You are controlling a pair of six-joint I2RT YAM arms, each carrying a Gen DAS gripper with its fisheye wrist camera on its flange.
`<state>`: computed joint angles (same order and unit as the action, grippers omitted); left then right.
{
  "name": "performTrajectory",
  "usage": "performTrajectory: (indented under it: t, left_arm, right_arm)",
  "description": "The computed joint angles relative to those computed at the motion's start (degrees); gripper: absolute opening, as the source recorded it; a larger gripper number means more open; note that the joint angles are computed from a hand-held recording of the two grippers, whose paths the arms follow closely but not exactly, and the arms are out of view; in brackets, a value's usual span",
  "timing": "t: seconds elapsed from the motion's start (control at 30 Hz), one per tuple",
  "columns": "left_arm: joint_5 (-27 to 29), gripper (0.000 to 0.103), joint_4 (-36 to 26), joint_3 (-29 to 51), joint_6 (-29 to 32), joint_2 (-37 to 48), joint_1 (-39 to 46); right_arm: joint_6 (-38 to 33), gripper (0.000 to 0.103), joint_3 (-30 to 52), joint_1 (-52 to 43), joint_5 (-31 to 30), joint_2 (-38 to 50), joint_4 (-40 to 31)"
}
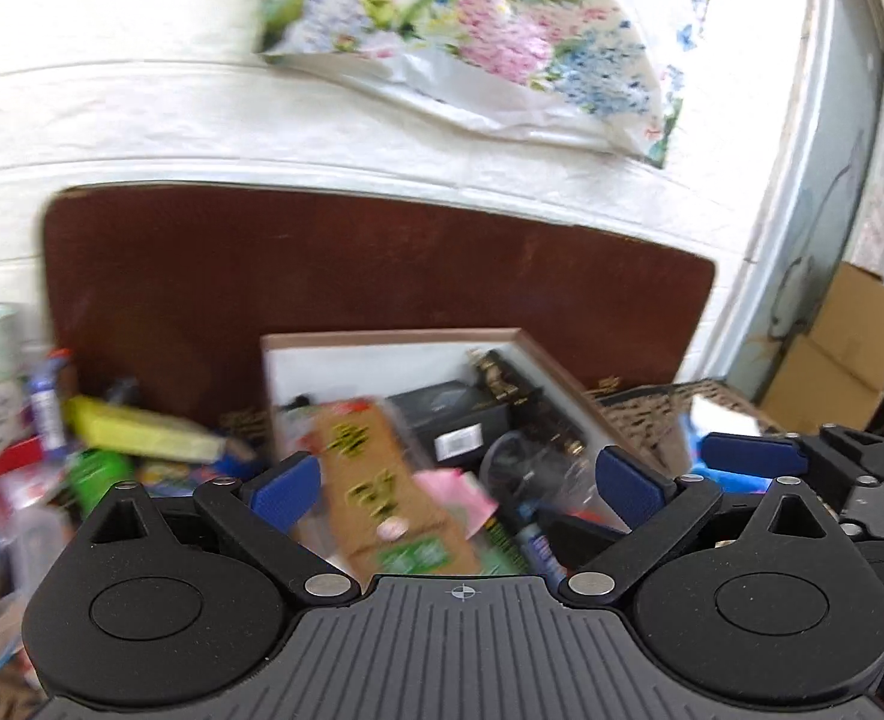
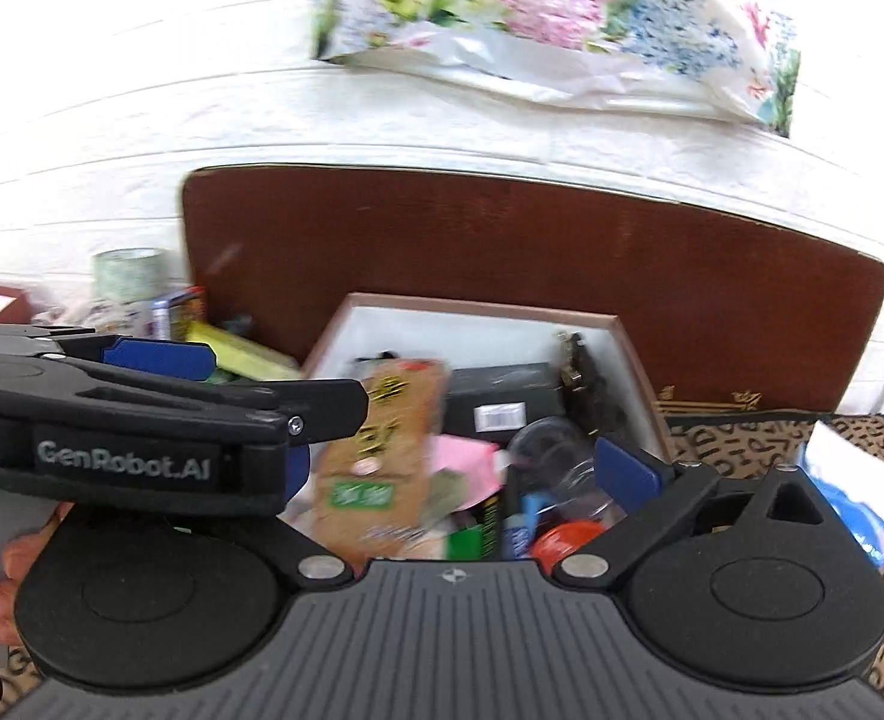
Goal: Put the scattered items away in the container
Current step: 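Withdraw the left gripper from the box back over the clutter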
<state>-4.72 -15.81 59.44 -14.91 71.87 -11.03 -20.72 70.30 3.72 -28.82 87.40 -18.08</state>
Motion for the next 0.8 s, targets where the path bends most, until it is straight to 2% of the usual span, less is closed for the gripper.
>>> performTrajectory:
  t: [0.17,0.3,0.53,0.7,0.8]
  left_arm:
    - [-6.29,0.103,-6.60,-4.19,-1.15,-9.08,-2.81]
    - [-8.20,0.103,-11.11,-9.28,-2.22,-18.01,-3.74]
    - [-11.29,0.103,-19.20,-20.95,-3.36,-36.23,-2.25]
    - [-5.96,0.103,-27.17,-27.49,-4.09,-48.97,5.30]
    - [-1.45,0.103,-31.80,-30.58,-0.80,-56.17,12.90]
  right_arm:
    - [0.12,0.101,-6.90,2.03,-0.74,-7.69,-1.30]
    - [0.66,0.102,-12.98,4.24,-1.21,-14.31,-1.83]
    - [3.39,0.102,-24.39,12.37,2.20,-24.61,-2.08]
    - [7.76,0.102,-31.19,20.04,3.77,-28.90,-2.26]
    - [9.89,0.102,-34.39,25.60,6.41,-29.43,-1.26]
